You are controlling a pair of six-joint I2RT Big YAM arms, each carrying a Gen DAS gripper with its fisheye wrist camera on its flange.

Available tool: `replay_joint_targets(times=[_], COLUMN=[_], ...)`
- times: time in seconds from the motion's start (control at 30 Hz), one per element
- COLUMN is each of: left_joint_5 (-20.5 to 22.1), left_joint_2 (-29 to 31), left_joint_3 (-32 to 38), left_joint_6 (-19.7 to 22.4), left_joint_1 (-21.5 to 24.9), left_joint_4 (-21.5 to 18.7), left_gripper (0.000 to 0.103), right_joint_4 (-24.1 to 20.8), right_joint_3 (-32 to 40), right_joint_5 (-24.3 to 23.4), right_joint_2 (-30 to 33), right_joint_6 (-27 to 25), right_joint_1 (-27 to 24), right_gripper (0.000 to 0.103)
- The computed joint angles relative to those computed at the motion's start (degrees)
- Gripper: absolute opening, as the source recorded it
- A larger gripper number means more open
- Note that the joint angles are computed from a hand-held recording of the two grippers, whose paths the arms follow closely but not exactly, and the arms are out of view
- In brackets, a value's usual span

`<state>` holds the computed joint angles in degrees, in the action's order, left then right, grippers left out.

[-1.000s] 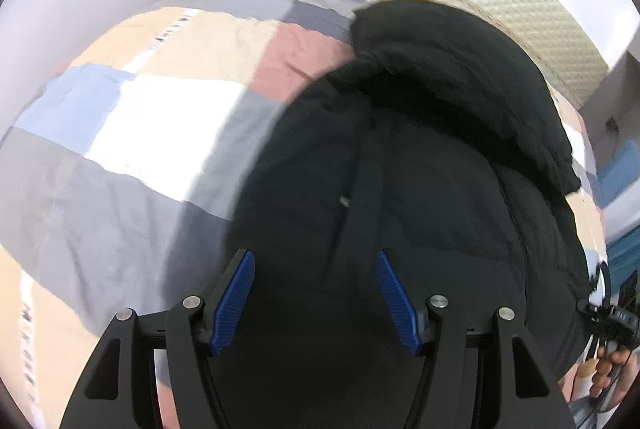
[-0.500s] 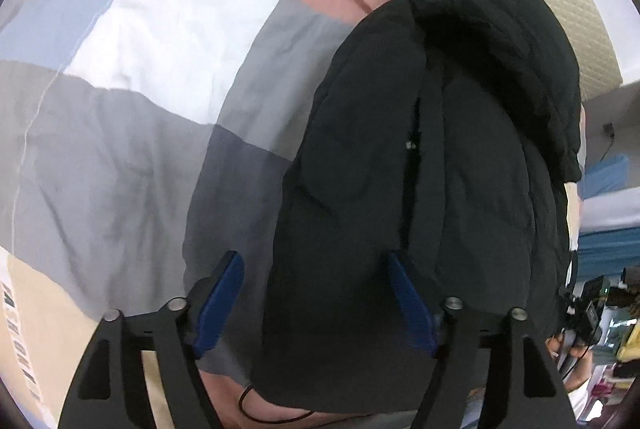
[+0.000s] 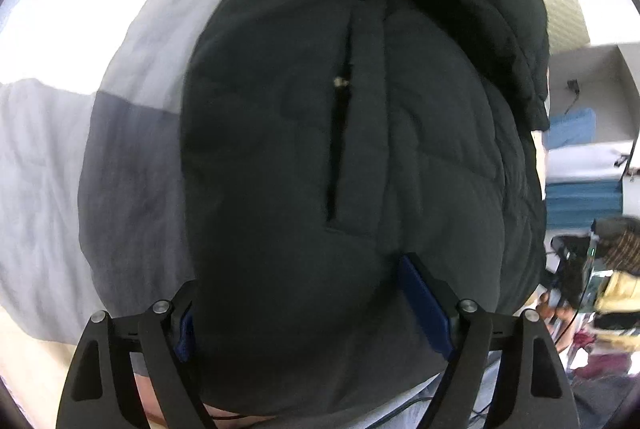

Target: Fold large clothes

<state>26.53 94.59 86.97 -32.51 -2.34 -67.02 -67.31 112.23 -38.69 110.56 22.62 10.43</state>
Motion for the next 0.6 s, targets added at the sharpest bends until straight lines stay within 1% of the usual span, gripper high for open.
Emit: replay_joint_targets(times=[0.07,0.13,0.2,0.27,0.3,0.37,0.4,0.47,0.5,0.57,0.6], left_joint_5=[1.62,2.63,3.55,4.8,5.33,7.23,7.96,9.72,10.17,10.61,11.02], left_joint_2=[0.1,0.37,0.52,0.37,0.22,-0.04,-0.23,-0.71,-1.28,-1.46,-1.32], left_joint_3=[-0.88,-1.6,-1.71,-2.19,-2.34,-2.86,-3.08,-3.26,-3.33,-2.72,-2.5], left_joint_6=[-2.21,-2.58,-2.82,-3.63,-3.56,-3.08,-2.79,-1.85,-1.13,-0.27,0.07], left_joint_1=[0.71,0.79,0.48,0.64,0.74,1.16,1.26,0.97,1.03,0.13,0.06], left_joint_4=[0.64,1.43,1.7,3.05,3.3,4.12,4.44,5.54,5.44,6.44,6.83], left_gripper=[0.085,0.085,0.085,0.084,0.084,0.084,0.083,0.079,0.075,0.072,0.072], right_joint_4=[1.04,1.45,0.69,-0.32,-1.29,-2.15,-2.69,-3.81,-3.76,-2.97,-2.27], right_joint_3=[-0.53,-0.2,0.62,1.31,2.08,2.71,2.78,3.14,3.13,2.74,2.29], right_joint_5=[0.65,0.59,1.48,1.57,1.74,1.83,1.8,1.82,1.65,1.86,1.87], right_joint_2=[-0.76,-0.59,0.07,0.84,1.6,2.67,2.88,3.21,3.06,2.4,1.98], right_joint_6=[-0.37,0.38,0.85,0.44,1.08,2.66,2.56,1.59,0.8,-0.25,-0.49], right_joint_1=[-0.18,-0.54,-0.64,-0.87,-1.03,-1.15,-1.38,-1.38,-1.21,-0.97,-0.89], right_gripper=[0.1,0.1,0.1,0.099,0.098,0.091,0.09,0.081,0.078,0.069,0.068])
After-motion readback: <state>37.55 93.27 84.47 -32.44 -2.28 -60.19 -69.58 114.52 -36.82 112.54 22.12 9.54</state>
